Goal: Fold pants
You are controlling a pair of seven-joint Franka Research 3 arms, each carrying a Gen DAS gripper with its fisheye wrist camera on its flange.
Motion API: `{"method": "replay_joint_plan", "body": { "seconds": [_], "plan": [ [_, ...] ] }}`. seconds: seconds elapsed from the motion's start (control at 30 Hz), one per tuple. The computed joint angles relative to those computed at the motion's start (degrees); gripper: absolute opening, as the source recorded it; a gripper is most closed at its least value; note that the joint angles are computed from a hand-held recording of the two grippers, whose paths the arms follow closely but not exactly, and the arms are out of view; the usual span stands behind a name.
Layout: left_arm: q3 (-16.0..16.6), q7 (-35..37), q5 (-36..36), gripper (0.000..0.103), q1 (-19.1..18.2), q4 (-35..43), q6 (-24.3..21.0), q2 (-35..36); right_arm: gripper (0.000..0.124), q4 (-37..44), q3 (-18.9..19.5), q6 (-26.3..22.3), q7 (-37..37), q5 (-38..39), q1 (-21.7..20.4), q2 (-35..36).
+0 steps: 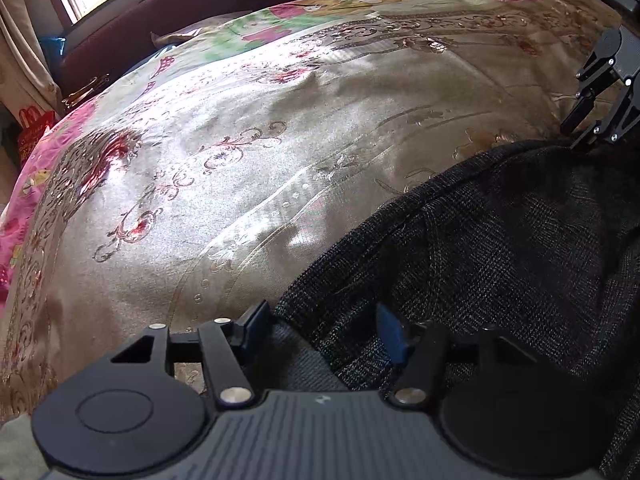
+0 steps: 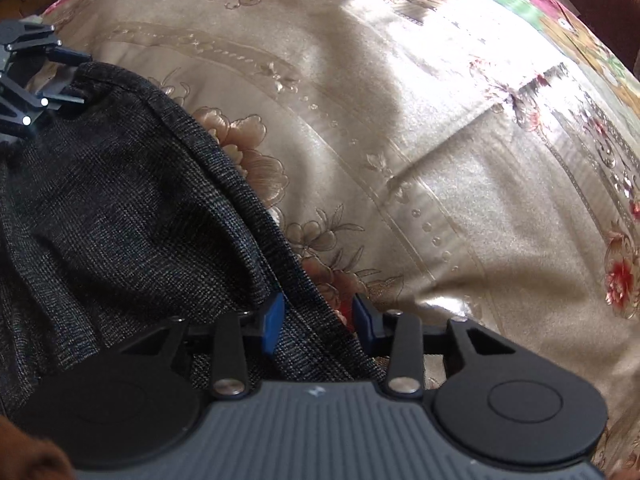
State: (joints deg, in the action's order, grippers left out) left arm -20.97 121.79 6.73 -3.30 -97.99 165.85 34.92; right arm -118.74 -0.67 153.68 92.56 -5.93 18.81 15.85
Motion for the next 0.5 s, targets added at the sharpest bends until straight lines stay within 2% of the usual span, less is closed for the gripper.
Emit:
{"method": "replay_joint_plan", "body": {
  "seconds": [0.03,0.13,0.17,0.23,0.27,0.4,0.5],
  "plan": [
    [-0.02,0.07,0.09,0.071,0.09,-0.45,0.35,-0.28,0.033,-0.49,0.39,0.44,-1.33,0.00,-0.12,-0.41],
    [0.10,0.03,0.40,0.071,0.07,-0.88,1.15,-0.37,0.033,-1.00,2.33,-1.62,-5.45,6.73,-2.58,-1.83],
    [0.31,-0.10,0.69,0.071,-0.13,-0.90,1.38,-0.31,0.036,-1.29,1.90,-2.23,-5.65,5.63,-2.18,-2.24],
    [0.54,-0.59,1.05,0.072,-0.35,-1.17,1.88,-0.34,0.044,-1.77,-0.70,-2.19,-0.75,-2.64,0.53,-2.34],
    [0.26,-0.46,1.10,0.072,-0.07,-1.31,2.11,-0.33,0.043,-2.16,-0.42,-1.95,-1.46,-3.06,0.29,-2.58],
    [-1.35,0.62,0.52,0.072,1.45,-1.05,1.76,0.11,0.044,-1.60,1.82,-5.47,-7.16,3.64,-2.50,-3.20],
    [-1.70,0.80,-0.17,0.074,1.68,0.00,0.85,0.84,0.045,-1.39,1.73,-5.37,-7.07,4.66,-2.46,-2.31]
  ]
}}
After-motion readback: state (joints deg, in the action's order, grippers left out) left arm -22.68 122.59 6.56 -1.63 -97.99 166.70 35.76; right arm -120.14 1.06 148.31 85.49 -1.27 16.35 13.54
